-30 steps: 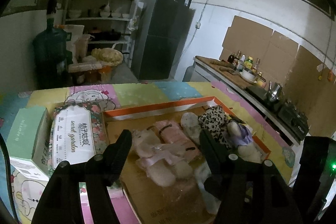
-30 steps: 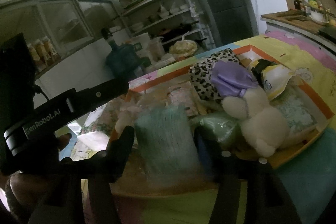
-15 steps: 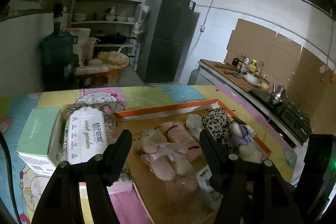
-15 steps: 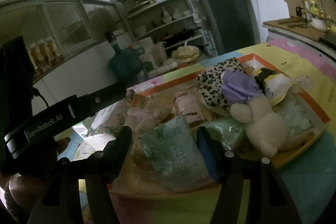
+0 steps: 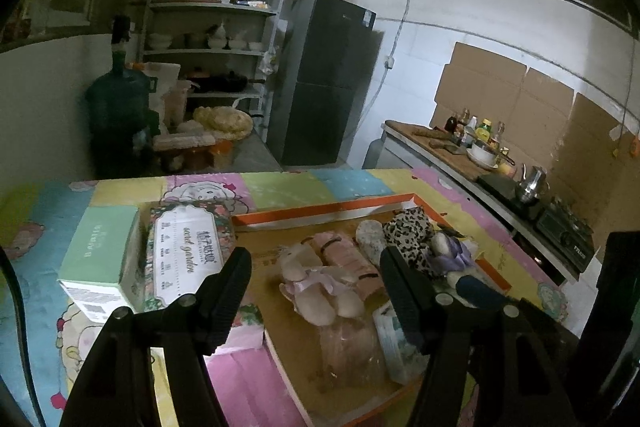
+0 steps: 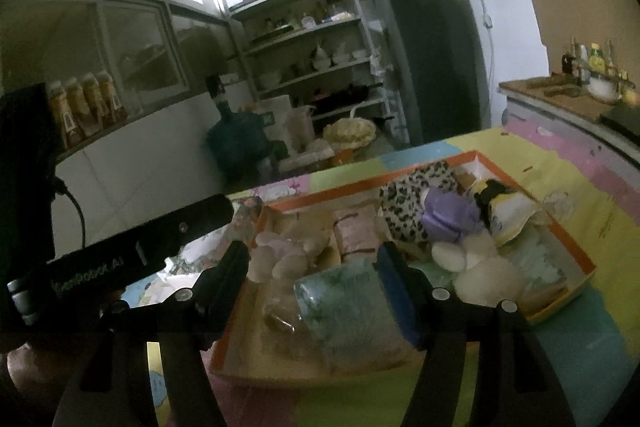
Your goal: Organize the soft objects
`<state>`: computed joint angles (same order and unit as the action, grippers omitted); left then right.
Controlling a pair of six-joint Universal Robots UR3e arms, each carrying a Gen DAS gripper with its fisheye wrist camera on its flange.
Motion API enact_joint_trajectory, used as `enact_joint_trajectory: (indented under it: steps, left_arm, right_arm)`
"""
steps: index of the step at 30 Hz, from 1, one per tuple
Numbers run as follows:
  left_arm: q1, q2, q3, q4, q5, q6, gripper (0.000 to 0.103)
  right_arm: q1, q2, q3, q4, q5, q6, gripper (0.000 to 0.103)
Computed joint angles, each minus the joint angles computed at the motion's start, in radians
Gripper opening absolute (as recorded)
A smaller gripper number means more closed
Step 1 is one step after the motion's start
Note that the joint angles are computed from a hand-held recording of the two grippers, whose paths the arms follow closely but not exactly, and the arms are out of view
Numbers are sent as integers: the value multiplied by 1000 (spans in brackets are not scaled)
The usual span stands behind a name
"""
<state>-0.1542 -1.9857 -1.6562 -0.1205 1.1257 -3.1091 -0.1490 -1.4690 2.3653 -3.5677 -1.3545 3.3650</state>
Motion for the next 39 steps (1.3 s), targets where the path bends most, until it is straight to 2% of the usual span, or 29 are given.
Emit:
enact_joint_trajectory:
  steps: [23, 39]
  left_arm:
    - [82, 264, -303, 121, -9, -18, 66]
    - [141, 452, -493, 150, 1, -17, 66]
  right_arm:
    - [162, -117, 23, 33, -162, 1, 69]
    - [295, -168, 19, 85, -282, 16, 69]
